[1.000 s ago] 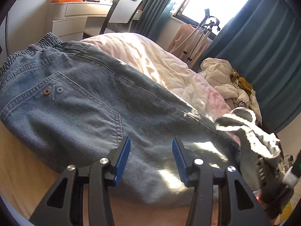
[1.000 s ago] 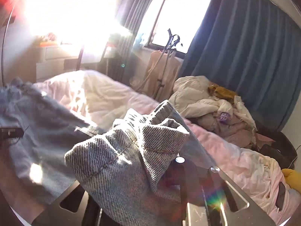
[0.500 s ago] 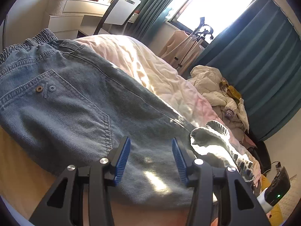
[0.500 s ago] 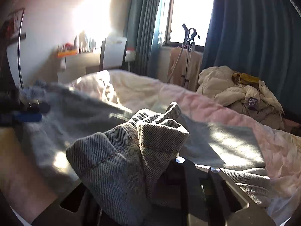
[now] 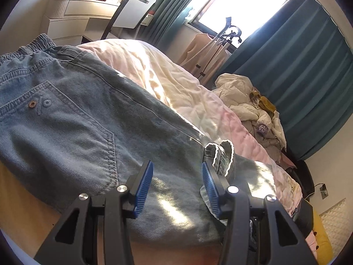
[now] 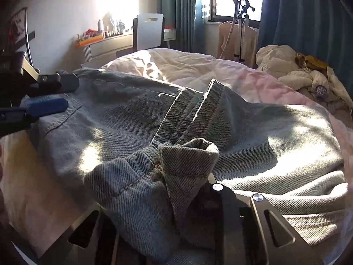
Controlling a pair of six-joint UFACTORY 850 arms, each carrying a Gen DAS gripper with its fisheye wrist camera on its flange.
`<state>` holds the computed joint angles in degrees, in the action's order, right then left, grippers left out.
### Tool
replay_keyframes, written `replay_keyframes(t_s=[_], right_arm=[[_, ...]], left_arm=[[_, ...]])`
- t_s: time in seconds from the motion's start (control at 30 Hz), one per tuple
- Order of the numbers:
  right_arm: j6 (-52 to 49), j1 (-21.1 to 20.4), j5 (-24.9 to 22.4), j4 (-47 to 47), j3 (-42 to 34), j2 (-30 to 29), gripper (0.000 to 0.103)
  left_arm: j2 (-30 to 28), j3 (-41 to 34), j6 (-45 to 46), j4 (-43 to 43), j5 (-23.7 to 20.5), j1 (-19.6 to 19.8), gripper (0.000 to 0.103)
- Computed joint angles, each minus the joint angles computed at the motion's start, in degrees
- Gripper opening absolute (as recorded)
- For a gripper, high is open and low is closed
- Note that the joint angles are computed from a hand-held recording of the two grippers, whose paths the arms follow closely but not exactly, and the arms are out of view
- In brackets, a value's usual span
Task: Fold clothes
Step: 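Lift the hem with the right gripper and carry it over toward the waistband, then lower the hem onto the jeans beside the left gripper and open the right gripper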
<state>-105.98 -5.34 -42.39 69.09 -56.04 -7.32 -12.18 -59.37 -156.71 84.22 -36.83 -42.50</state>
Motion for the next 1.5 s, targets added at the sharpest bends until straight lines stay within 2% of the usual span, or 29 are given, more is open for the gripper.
replay_keyframes(t_s=[0.03,0.17,0.27,0.4,0.47,0.5,0.57,0.73,0.87,0.97,1.1,1.17,1.27,1.3,1.4,1.5], right_arm=[[1.36,-0.64,-1.8,-1.56,-0.32,0.22,0.038],[7.15,-2.83,-8.64,-7.62,-1.87,1.35,0.054],[13.29,-4.87,-16.08,-10.91,-4.69,0.75,0.054],[20.13,-8.69,-27.83,-11.65,-9.78,-1.83,0.054],[23.45,-9.35,-30.69,-11.35,-13.07,-3.75,0.054],[25.06,-8.95,-30.61,-11.87,-14.84,-4.64,0.054],[27.67,-6.17,-26.35,-14.38,-18.92,-6.67,0.054],[37.98,4.93,-18.18,-31.29,-32.59,-14.1,0.05],[47.93,12.67,-20.51,-46.44,-44.37,-22.24,0.048],[51.19,16.76,-24.24,-54.32,-50.16,-26.69,0.041],[52.75,21.06,-25.05,-65.37,-50.15,-27.59,0.041],[54.11,22.64,-22.35,-71.75,-47.41,-26.62,0.041],[55.03,23.96,-17.06,-79.21,-42.64,-24.18,0.026],[54.63,23.93,-15.86,-79.55,-41.63,-23.28,0.012],[52.18,22.84,-14.08,-75.67,-40.45,-21.03,0.01],[51.92,21.34,-13.2,-70.39,-41.5,-20.01,0.005]], left_arm=[[0.05,0.1,-0.89,1.36,0.66,0.02,0.047],[0.06,0.37,-4.73,6.88,2.96,0.05,0.047],[-0.52,0.15,-7.37,9.65,5.07,0.18,0.047],[-2.35,-1.58,-3.0,4.71,6.95,0.3,0.047],[-2.88,-2.09,-2.26,4.73,7.65,0.49,0.047],[-3.14,-2.37,-1.75,4.7,7.85,0.56,0.047],[-3.96,-3.4,2.2,2.37,7.24,0.47,0.047],[-5.38,-4.33,4.46,3.27,8.21,0.83,0.047],[-6.28,-4.58,4.15,6.2,9.71,1.3,0.047],[-6.53,-4.17,1.43,9.59,11.87,1.98,0.047],[-6.0,-2.77,-6.11,16.45,12.73,2.49,0.047],[-5.81,-2.44,-7.96,17.99,12.95,2.58,0.047],[-5.68,-2.43,-8.19,18.3,13.95,2.46,0.047],[-5.73,-2.55,-7.9,18.16,14.58,2.44,0.047],[-5.9,-2.66,-10.83,21.34,17.24,2.45,0.047],[-6.26,-3.36,-6.6,17.86,16.3,1.85,0.047]])
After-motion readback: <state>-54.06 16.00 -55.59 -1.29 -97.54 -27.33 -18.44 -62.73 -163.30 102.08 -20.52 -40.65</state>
